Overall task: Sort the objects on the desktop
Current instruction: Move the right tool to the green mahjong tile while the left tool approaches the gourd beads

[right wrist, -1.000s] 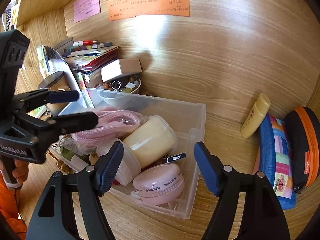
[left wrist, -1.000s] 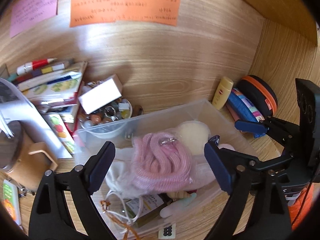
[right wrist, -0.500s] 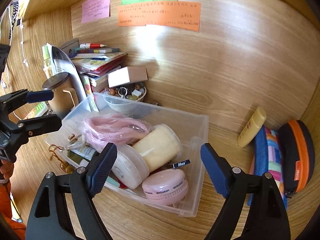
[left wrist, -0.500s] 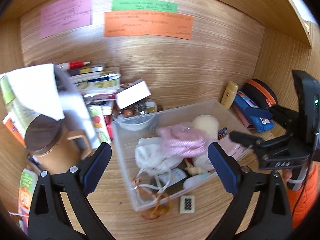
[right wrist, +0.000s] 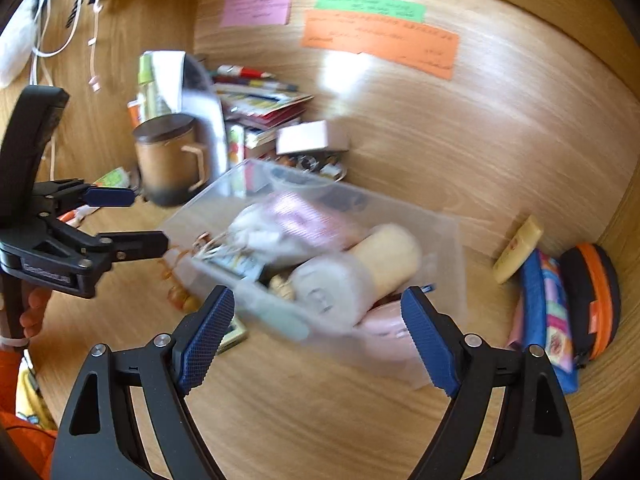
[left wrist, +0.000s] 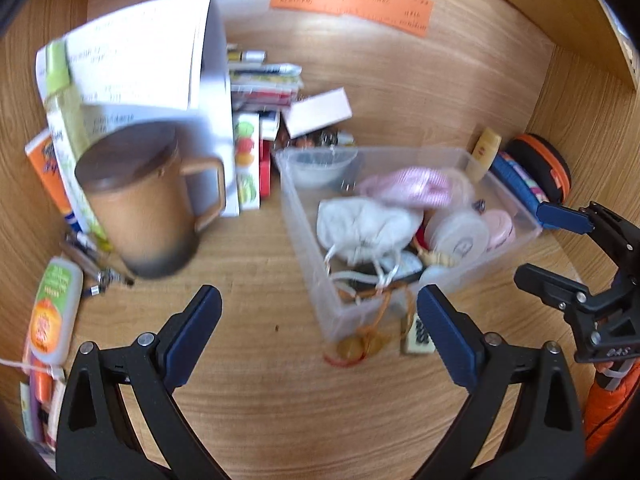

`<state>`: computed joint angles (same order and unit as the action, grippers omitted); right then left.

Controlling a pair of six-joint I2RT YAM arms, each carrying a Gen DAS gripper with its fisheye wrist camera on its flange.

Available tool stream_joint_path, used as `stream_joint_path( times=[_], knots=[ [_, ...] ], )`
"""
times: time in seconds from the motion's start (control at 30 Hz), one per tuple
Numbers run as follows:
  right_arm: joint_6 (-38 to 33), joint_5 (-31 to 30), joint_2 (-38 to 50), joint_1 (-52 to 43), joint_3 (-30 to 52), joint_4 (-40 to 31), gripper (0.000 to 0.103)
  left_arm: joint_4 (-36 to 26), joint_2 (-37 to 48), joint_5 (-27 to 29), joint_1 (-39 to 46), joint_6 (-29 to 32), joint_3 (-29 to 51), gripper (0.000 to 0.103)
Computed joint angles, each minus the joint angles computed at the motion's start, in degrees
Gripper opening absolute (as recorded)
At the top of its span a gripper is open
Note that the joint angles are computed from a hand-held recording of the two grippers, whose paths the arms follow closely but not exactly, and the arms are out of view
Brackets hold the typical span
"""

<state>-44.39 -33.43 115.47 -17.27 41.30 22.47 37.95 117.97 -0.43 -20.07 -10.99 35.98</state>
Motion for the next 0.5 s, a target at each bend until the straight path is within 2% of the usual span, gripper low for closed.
stream_joint_path(
  times=[0.27, 0.5],
  knots=[
    [-1.2, 2.0, 4.3, 2.4, -1.7, 0.1, 0.084, 1.9, 5.7, 0.4, 0.2, -0.1, -0.2, 0.099],
    [2.2, 7.1, 10.8, 6.0, 1.2, -0.2, 0.083, 3.2, 9.0, 4.4, 3.1, -0.6, -0.1, 0.099]
  ],
)
